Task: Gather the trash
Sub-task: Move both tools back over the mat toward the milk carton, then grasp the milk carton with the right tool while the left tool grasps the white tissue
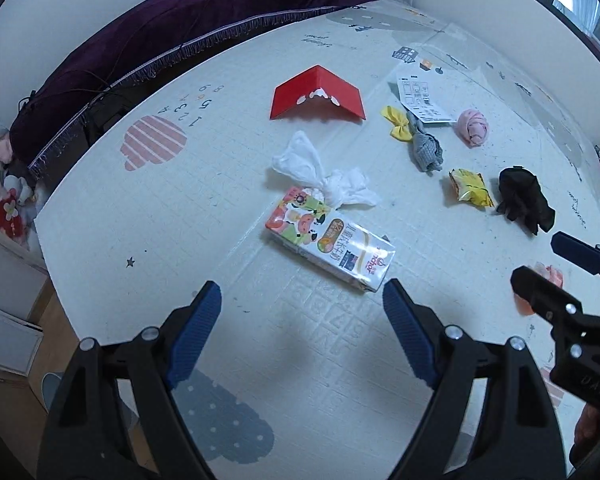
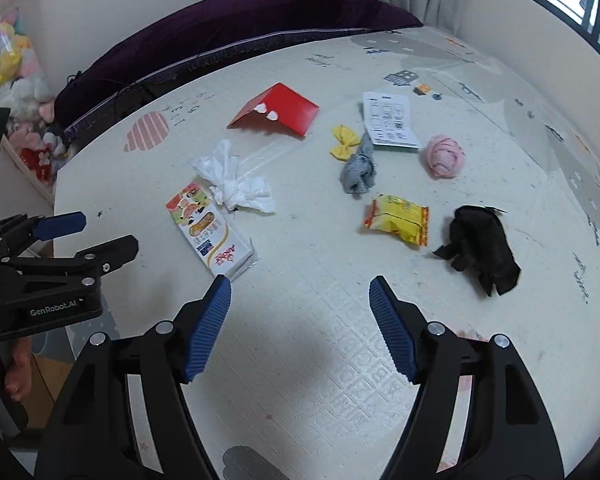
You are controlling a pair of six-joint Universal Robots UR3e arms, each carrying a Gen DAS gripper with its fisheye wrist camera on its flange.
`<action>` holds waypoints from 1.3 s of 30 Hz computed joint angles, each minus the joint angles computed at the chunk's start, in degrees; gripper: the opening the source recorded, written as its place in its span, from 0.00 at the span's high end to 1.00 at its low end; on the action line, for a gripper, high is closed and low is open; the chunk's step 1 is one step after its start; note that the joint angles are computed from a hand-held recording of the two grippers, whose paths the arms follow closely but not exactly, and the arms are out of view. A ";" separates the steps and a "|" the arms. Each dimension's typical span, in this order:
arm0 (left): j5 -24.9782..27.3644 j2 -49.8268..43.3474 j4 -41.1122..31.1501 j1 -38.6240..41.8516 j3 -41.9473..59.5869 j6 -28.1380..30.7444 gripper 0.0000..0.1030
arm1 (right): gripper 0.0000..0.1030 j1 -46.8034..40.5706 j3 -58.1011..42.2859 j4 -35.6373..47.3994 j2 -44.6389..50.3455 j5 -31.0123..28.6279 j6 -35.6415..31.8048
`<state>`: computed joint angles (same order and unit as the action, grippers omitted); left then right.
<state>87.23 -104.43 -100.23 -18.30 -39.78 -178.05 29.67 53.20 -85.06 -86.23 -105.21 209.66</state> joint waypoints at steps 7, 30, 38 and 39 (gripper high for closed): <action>2.82 6.29 6.49 5.42 -14.16 4.13 0.20 | 0.33 1.76 -3.43 -9.33 11.97 4.85 -8.48; -2.53 -2.39 13.26 6.96 -12.45 9.48 0.20 | 0.51 -0.61 -3.96 -12.47 14.03 3.06 -5.74; -4.34 -18.29 11.74 0.74 7.93 8.62 0.20 | 0.52 -5.27 1.13 -13.47 9.28 1.36 -4.13; -4.35 -20.88 11.15 -0.02 11.27 8.60 0.20 | 0.52 -5.69 2.26 -14.15 8.83 1.15 -3.99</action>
